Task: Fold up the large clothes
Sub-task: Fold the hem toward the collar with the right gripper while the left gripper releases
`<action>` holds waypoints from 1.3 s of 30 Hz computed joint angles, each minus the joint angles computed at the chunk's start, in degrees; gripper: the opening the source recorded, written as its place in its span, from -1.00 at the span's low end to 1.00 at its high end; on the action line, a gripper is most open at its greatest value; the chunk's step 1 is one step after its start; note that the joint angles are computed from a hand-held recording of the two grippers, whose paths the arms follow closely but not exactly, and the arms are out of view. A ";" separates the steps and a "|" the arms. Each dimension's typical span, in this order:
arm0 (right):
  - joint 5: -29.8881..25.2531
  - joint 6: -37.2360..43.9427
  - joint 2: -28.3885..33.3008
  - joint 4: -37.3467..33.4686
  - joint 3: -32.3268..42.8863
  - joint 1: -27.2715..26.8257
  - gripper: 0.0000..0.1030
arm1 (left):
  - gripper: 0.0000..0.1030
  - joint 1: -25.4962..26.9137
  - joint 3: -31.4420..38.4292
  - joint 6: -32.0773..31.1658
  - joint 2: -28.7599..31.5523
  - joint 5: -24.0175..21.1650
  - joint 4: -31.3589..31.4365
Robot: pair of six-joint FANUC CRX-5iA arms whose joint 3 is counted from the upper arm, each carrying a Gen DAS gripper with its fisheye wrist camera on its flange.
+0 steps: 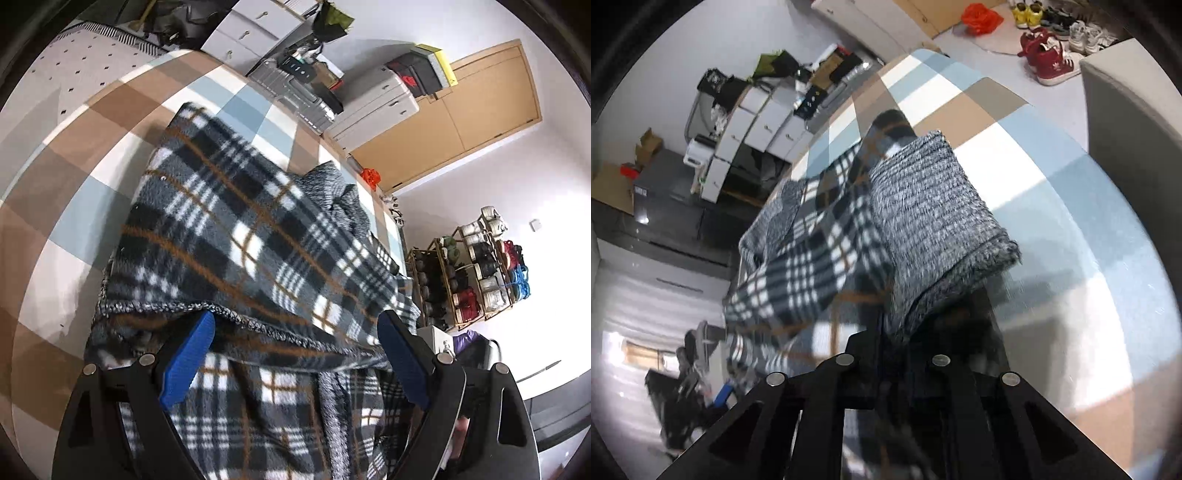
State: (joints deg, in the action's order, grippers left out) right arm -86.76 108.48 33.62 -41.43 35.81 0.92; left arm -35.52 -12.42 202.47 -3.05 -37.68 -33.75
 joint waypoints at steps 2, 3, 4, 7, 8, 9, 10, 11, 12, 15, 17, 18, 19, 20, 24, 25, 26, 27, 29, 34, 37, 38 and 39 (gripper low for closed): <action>-1.43 0.74 -0.87 0.51 0.59 -0.27 0.12 | 0.68 0.53 -0.62 -0.83 0.33 1.50 2.25; -2.51 1.30 -1.39 -0.33 0.96 -0.81 0.88 | 0.68 1.66 -1.65 -2.81 0.27 2.94 4.58; -1.39 1.40 -2.37 0.29 0.37 -0.93 1.00 | 0.68 1.98 -2.00 -4.06 0.28 3.45 5.95; 1.86 4.84 -7.10 -0.02 -2.74 -1.41 1.00 | 0.68 4.17 -3.28 -13.63 1.23 3.38 15.23; 1.99 5.36 -7.66 -0.58 -2.74 -0.96 1.00 | 0.68 4.62 -3.17 -17.17 2.02 2.68 18.03; 2.51 6.10 -8.84 -0.52 -3.26 0.15 1.00 | 0.68 4.21 -2.38 -17.83 2.47 1.44 17.82; 2.38 6.97 -9.46 -0.44 -3.43 0.96 1.00 | 0.68 3.17 -0.66 -17.49 3.17 -1.00 16.19; 1.72 8.66 -10.15 0.07 -3.38 3.13 1.00 | 0.68 2.84 0.60 -18.94 3.92 -3.15 16.82; 1.68 9.38 -10.45 1.08 -3.40 4.73 1.00 | 0.68 2.83 0.91 -19.65 4.24 -3.57 17.68; 4.31 12.59 -11.79 6.92 -6.32 11.58 1.00 | 0.68 2.56 0.02 -18.07 3.78 -2.53 17.66; 6.79 12.83 -10.70 12.33 -8.20 16.02 1.00 | 0.68 2.80 -1.11 -17.86 2.96 -1.51 18.43; 8.87 11.31 -10.38 17.14 -10.15 18.13 0.99 | 0.68 3.00 -1.46 -17.09 2.57 -1.31 18.32; 11.75 8.35 -9.96 22.64 -12.52 20.52 0.97 | 0.68 2.83 -1.81 -15.78 1.95 -1.36 17.82; 13.86 7.01 -10.26 25.97 -15.11 21.36 0.96 | 0.68 2.58 -2.19 -14.69 1.59 -1.01 17.16; 30.48 12.24 -17.90 39.18 -32.59 26.42 0.95 | 0.68 2.10 -3.45 -14.74 -1.02 0.73 15.36; 32.60 12.80 -19.56 40.79 -35.35 26.98 0.95 | 0.68 1.51 -2.73 -14.49 -1.24 -0.23 13.83; 32.71 13.59 -20.43 40.82 -36.12 26.94 0.95 | 0.68 0.94 -1.80 -14.83 -1.25 -1.41 12.53; 32.59 14.13 -21.05 40.24 -36.26 26.66 0.95 | 0.68 0.76 -1.32 -15.83 -1.20 -1.68 12.00; 32.92 15.43 -22.40 36.55 -35.40 24.92 0.95 | 0.68 0.90 -0.28 -18.92 -0.54 -1.76 12.48; 30.47 11.41 -18.30 39.69 -34.45 25.27 1.00 | 0.68 4.54 -2.62 -26.61 2.23 2.26 20.69; 31.15 12.05 -19.09 38.71 -34.89 24.77 1.00 | 0.68 5.27 -3.82 -28.24 2.45 2.82 21.77; 30.05 12.57 -19.53 36.76 -33.91 23.92 1.00 | 0.68 5.38 -3.71 -28.92 2.42 1.88 22.37; 28.90 14.41 -20.62 32.78 -32.84 22.10 1.00 | 0.68 5.50 -4.59 -28.75 1.89 2.82 22.83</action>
